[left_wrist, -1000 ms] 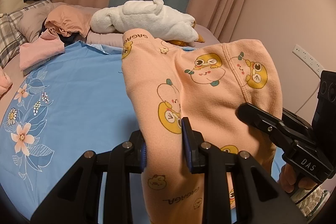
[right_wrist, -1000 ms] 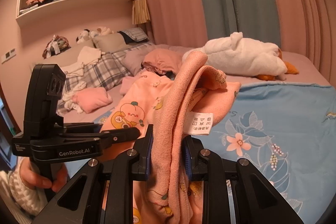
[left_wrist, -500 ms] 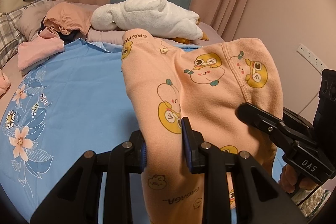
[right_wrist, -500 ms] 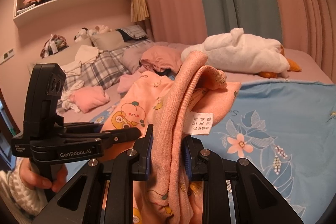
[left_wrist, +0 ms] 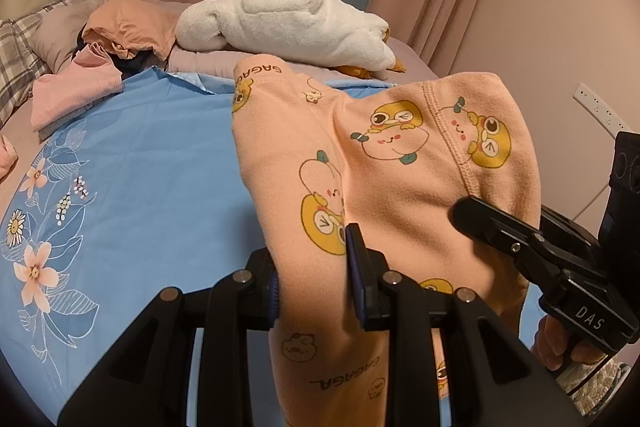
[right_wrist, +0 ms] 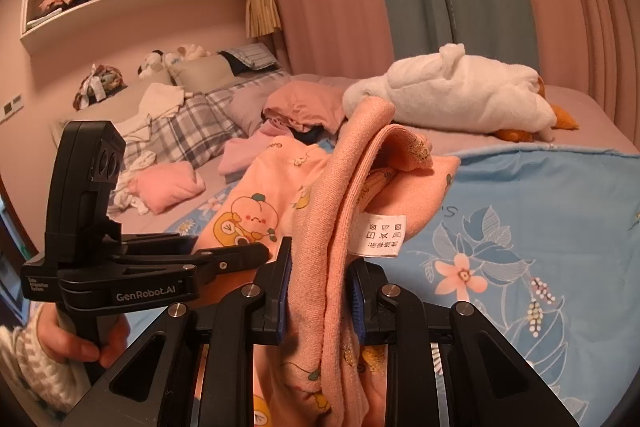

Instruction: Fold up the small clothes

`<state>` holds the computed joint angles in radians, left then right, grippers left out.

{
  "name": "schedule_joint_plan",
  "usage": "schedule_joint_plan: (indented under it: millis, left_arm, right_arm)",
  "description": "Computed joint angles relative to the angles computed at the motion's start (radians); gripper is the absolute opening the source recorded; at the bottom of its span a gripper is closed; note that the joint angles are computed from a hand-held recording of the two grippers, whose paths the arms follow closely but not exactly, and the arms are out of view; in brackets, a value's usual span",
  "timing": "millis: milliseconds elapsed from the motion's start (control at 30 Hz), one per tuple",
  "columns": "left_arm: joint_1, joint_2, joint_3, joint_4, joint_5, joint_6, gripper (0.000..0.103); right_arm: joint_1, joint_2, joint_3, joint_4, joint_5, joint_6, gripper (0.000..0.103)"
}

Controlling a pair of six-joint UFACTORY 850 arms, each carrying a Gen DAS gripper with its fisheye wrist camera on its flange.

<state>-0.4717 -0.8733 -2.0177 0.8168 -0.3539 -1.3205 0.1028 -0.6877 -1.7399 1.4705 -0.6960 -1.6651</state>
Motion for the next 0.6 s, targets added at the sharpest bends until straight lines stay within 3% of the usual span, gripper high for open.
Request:
schedule_joint_plan:
  millis: [600]
  left_arm:
    - [0.022,-0.044,-0.052,-0.095,-0.008,0.096,0.027]
  right_arm:
    - [0.015,-0.047,-0.061,-0.048,0.014,0.068,0.026]
